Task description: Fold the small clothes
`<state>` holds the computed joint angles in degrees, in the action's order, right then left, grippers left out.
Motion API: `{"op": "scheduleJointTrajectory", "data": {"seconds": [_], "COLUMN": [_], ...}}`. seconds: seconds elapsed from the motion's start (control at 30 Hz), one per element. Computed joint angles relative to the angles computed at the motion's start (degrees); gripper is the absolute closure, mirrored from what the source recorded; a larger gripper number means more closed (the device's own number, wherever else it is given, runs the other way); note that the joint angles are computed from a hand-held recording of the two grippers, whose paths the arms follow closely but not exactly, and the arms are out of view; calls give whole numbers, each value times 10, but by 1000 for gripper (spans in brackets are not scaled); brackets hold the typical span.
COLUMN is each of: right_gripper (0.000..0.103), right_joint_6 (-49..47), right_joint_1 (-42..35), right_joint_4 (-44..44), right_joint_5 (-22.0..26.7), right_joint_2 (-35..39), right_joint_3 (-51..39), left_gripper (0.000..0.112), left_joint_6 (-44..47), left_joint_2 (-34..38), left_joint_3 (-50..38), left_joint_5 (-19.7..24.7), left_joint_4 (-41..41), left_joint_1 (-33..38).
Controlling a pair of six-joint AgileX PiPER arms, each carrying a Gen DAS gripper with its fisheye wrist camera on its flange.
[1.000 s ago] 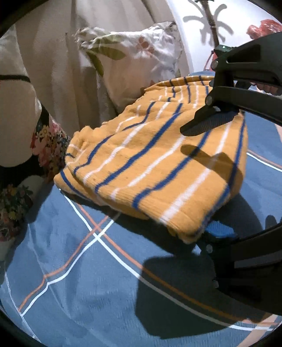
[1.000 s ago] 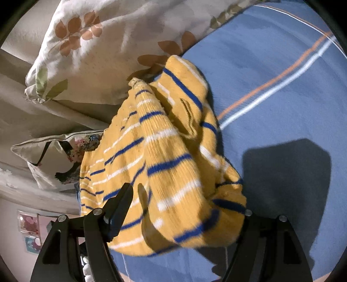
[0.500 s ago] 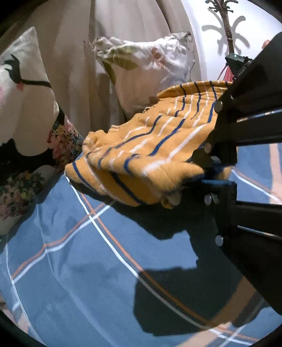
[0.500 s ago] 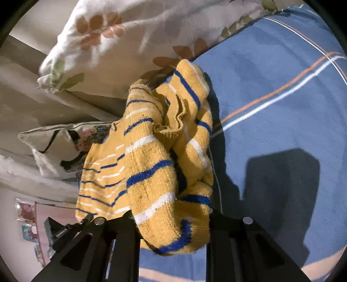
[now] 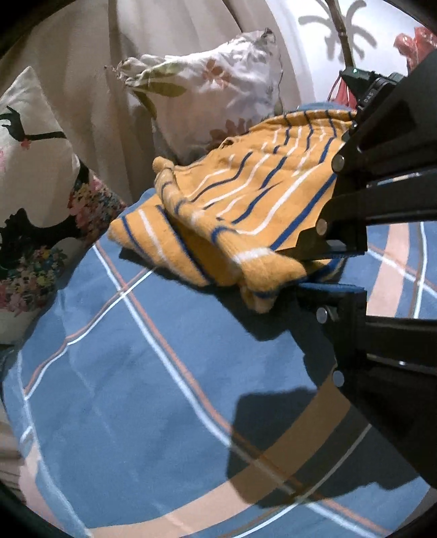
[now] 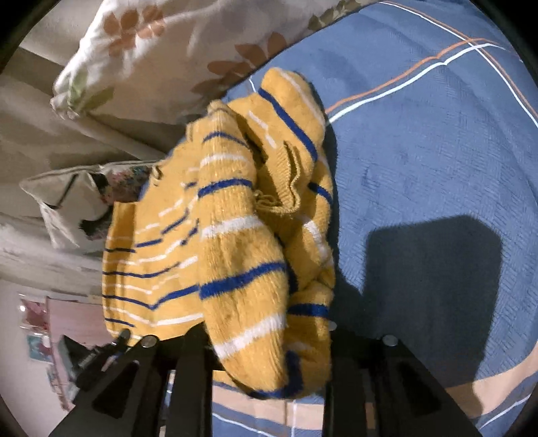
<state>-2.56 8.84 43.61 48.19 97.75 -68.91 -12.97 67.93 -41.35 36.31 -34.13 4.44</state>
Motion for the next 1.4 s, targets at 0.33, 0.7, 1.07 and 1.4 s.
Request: {"op": "scheduleJointTrajectory", "data": {"seconds": [0.33,0.7,1.07,1.4], "right_gripper": [51,50,52,50], "right_joint_6": [24,98,147,160], "right_joint_1": [-36,84,51,13], "right_joint_4": [-83,-221,-246,-211], "right_joint_5": [18,-11,26,0], "right_joint_2": [-74,-35,145,72], "right_joint_3": [7,-142,-282,-207], "left_gripper": [95,77,102,68], "left_joint_6": [59,154,137,236], "left_joint_2": [-4,144,385,301], "left_joint_3": [-80,-267,-457,-373], "left_joint_5": [85,86,125,140], "left_joint_4": [37,18,91,-4], "left_joint_1": [109,-9,21,128]}}
